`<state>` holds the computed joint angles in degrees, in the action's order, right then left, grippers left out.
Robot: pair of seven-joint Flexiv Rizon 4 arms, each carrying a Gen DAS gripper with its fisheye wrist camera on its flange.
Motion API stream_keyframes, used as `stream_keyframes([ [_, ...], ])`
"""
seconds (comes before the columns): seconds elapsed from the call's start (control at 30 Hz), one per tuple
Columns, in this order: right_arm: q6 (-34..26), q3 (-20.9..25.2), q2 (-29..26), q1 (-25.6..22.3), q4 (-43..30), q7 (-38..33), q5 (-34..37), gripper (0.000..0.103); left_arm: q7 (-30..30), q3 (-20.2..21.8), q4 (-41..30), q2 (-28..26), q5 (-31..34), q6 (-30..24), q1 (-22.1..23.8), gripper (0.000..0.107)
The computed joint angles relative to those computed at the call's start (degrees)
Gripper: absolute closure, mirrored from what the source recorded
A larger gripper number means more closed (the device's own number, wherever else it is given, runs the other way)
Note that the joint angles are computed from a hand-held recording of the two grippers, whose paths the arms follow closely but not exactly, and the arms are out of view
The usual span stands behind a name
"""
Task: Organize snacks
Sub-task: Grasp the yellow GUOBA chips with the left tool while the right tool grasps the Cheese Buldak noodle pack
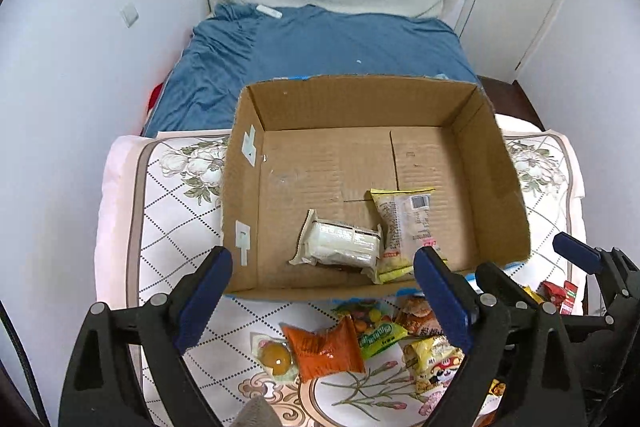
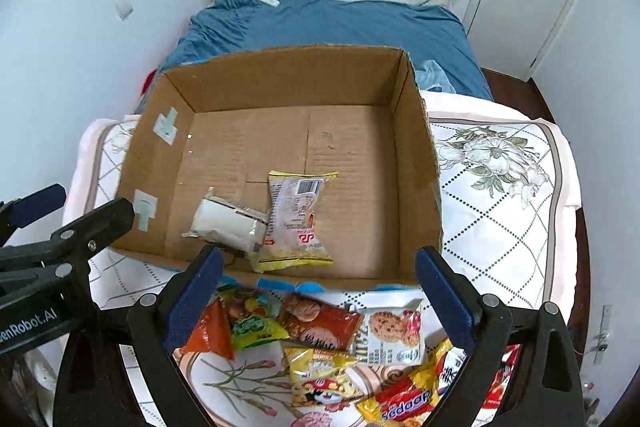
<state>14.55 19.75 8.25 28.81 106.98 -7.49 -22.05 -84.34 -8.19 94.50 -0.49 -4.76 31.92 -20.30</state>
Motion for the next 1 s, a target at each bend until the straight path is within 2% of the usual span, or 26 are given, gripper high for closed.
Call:
stream_keyframes([
  [0.2,-1.6,2.0,1.6,1.5,-0.4,3.2,-1.1,0.004,0.8,0.8,4.0,4.9,-1.0,1.8,0.2,0.014],
  [0.5,1.7,5.6,5.8,3.8,4.2,13.1,2.2,0.004,-1.1,1.5,13.7,13.8,-2.2,3.0,0.6,0.014],
  [0.73,6.4,8.3,14.2,5.0,15.1,26.1,14.8,0.004,-2.4,0.6,20.7,17.1,-0.2,-0.9,0.9,0.014],
  [0.9,1.7,10.0,23.5,4.2,21.6,37.3,23.3,0.004,-4.2,0.1,23.1,16.3,1.3,-1.9,1.3,0.014],
  [1.0,0.8,10.1,28.4,3.7,25.0,41.6,27.2,0.004,-5.3,-0.3,23.7,15.5,1.7,-1.9,1.1,0.014],
])
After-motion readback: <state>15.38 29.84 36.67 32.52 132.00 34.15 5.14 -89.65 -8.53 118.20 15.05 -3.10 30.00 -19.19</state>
